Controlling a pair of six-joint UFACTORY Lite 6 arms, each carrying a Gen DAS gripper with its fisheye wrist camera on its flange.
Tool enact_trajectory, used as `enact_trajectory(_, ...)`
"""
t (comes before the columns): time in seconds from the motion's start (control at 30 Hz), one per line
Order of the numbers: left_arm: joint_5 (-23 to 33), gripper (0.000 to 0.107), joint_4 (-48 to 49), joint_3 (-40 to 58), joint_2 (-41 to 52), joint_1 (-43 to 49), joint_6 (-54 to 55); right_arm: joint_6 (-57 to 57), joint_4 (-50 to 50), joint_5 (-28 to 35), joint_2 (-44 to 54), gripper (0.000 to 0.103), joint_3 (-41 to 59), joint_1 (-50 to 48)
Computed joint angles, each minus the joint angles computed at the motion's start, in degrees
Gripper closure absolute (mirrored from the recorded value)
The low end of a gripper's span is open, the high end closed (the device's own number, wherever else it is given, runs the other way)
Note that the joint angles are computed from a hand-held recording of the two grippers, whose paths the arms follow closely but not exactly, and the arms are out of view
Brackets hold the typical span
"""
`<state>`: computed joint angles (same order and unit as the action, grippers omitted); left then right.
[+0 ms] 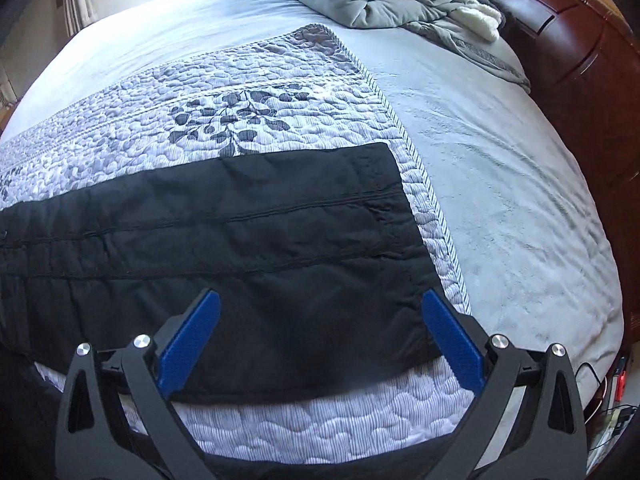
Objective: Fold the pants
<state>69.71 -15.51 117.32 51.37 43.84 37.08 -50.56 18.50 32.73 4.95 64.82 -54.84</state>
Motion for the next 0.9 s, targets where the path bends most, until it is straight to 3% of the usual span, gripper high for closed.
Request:
enact_trajectory(0.13, -3.45, 0.094, -0.93, -6.31, -4.74, -1.48, 1.84, 1.86, 1.90, 3.71, 9.29, 0.002, 10.90, -1.27)
enact_trajectory(0.27, -7.76, 0.095, -0.05, -11.54, -8.47, -3.25, 3.45, 4.63, 1.66, 9.42, 20.59, 0.002, 25.77, -2.61)
enact_trajectory(0.57, -10.74, 0.095, 2.06, -13.20, -8.42, -4.40, 2.01, 14.37, -5.37, 18.50, 41.10, 0.002, 51.84, 1.00)
enact_trajectory(0.73, -12.18, 0.094, 3.12, -14.39, -8.31, -5.27, 1.52, 17.90, -9.06, 18.42, 46.44, 0.004, 56.27, 3.14)
enact_trajectory(0.77, -12.24, 0.094, 3.16, -14.39, -8.19, -5.39, 1.35, 17.48, -8.83, 18.19, 46.54, 0.007, 55.81, 3.35)
enact_trajectory(0.8, -12.30, 0.094, 3.15, -14.39, -8.06, -5.50, 1.21, 16.04, -7.35, 18.43, 46.39, 0.021, 55.19, 3.29)
enact_trajectory(0.87, -12.06, 0.093, 3.12, -13.83, -7.44, -5.66, 0.81, 16.61, -7.95, 16.18, 44.50, 0.033, 51.88, 3.77)
enact_trajectory(0.9, -11.71, 0.093, 3.08, -13.17, -6.88, -5.71, 0.48, 15.45, -7.28, 15.65, 43.48, 0.054, 50.50, 3.73)
